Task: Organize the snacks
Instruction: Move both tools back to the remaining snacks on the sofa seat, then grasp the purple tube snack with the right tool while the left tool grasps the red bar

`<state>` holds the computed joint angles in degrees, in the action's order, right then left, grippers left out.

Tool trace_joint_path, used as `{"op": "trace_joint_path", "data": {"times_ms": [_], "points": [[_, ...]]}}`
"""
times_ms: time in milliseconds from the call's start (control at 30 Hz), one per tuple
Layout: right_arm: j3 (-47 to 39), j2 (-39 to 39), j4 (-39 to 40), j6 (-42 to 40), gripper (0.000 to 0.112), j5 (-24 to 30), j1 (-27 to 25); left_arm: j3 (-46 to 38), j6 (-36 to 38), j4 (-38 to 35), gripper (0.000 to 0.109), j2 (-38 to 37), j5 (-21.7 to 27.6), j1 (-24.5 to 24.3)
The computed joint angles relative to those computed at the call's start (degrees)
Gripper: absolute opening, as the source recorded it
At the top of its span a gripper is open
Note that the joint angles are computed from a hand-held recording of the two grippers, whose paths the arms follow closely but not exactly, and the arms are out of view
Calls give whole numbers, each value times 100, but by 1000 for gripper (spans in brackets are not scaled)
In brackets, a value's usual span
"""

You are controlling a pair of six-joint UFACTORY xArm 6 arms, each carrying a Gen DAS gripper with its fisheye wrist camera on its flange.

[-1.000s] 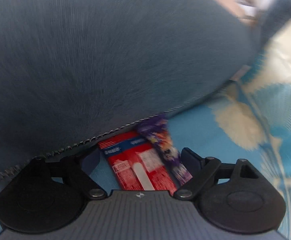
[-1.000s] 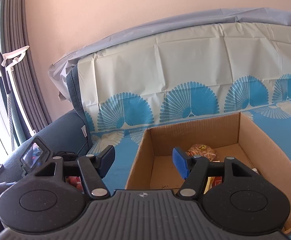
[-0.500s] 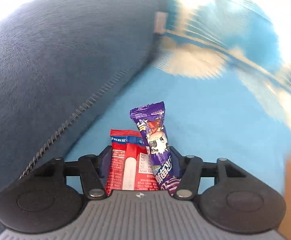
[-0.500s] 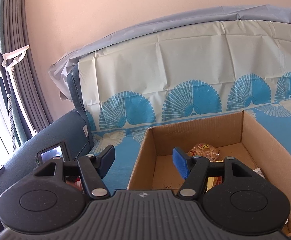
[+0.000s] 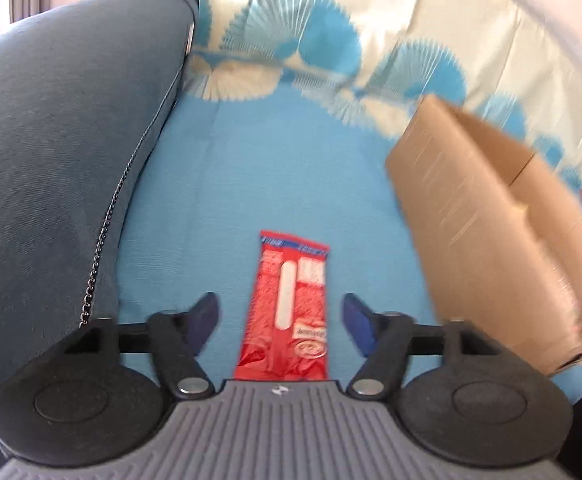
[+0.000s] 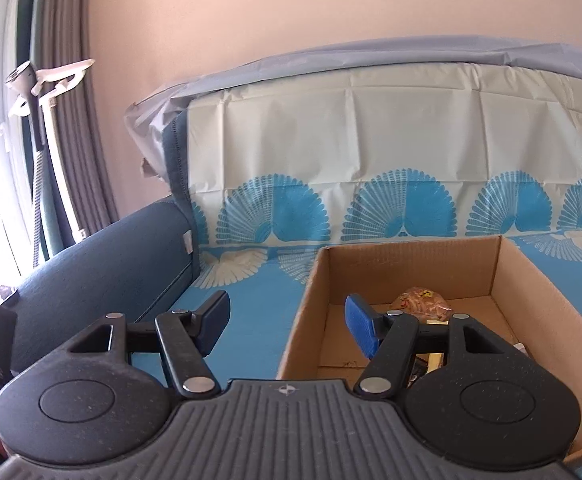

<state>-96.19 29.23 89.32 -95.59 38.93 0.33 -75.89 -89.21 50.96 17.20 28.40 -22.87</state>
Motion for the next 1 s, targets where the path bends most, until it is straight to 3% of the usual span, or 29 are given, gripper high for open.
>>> {"op": "trace_joint_path", "data": {"times_ms": [67, 133, 300, 433, 500, 700, 800, 833, 900, 1000], "points": [[348, -239, 145, -394, 66, 170, 0, -37, -111, 1, 57, 26, 6, 13], [735, -479, 140, -816, 64, 519, -25, 23, -183, -75, 57, 5, -163, 105], [1581, -972, -642, -1578, 47, 1327, 67, 312, -743, -14, 57, -150, -780, 427], [1727, -867, -1573, -1492, 44, 945, 432, 395, -1131, -51, 57, -72, -1313, 743], [1716, -730, -1841, -1445, 44, 644, 603, 444, -1231, -56, 57, -107, -1326, 774], [1595, -220, -2242, -1303, 45, 139, 817, 212, -669, -316, 57, 61, -1132, 675], [1581, -143, -2381, -1298, 44, 176, 830, 12, -302, -598, 57, 241, -1018, 625], [1567, -148, -2411, -1314, 42, 220, 812, -120, 17, -843, 57, 372, -1004, 616], [1601, -189, -2433, -1415, 23, 258, 779, -402, 864, -1498, 60, 607, -822, 555], [1694, -247, -2426, -1421, 17, 128, 757, -909, 1715, -2147, 70, 978, -401, 467]]}}
